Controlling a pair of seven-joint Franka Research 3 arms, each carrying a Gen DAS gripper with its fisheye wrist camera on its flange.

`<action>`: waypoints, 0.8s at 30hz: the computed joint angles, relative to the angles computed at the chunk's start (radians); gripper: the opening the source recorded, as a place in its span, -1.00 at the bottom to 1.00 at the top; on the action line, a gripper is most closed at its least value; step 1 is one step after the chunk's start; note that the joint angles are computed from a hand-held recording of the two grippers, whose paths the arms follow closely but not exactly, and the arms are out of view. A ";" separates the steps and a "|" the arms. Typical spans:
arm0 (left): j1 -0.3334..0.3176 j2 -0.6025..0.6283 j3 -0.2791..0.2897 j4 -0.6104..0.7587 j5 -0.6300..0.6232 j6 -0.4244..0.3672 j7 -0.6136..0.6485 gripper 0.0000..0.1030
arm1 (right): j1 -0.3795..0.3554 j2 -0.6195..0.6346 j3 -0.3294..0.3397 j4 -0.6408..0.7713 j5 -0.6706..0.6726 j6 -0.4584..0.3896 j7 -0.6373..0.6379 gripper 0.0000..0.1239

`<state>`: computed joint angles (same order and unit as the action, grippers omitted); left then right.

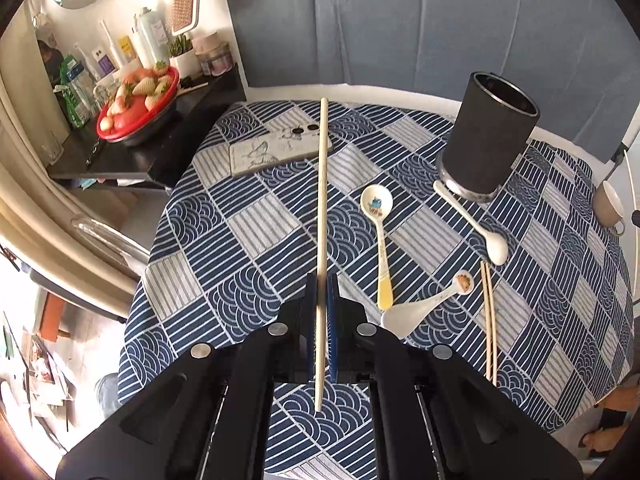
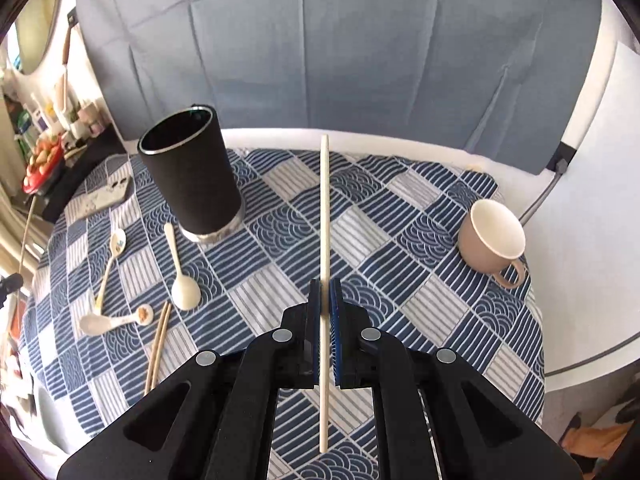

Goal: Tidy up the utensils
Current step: 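Lift both held chopsticks and carry them over the black utensil holder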

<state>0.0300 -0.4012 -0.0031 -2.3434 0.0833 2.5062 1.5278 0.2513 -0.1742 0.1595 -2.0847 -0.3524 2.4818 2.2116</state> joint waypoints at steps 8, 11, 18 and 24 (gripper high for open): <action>-0.042 0.080 -0.022 0.146 -0.025 0.010 0.043 -0.91 | -0.002 0.076 -0.027 0.130 -0.011 0.046 -0.067 -0.93; -0.048 0.117 -0.034 0.203 -0.023 0.002 0.060 -0.91 | 0.003 0.111 -0.042 0.184 -0.003 0.057 -0.111 -0.93; -0.053 0.202 -0.068 0.356 0.042 -0.075 0.144 -0.91 | 0.018 0.217 -0.086 0.335 0.123 0.124 -0.274 -0.93; -0.057 0.294 -0.100 0.517 0.108 -0.195 0.216 -0.91 | 0.037 0.327 -0.104 0.488 0.228 0.155 -0.411 -0.93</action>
<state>-0.0275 -0.1075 -0.1027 -1.8261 0.1915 2.3110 1.7438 0.2887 0.1526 0.0552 -1.5966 -0.1245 2.6367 1.8006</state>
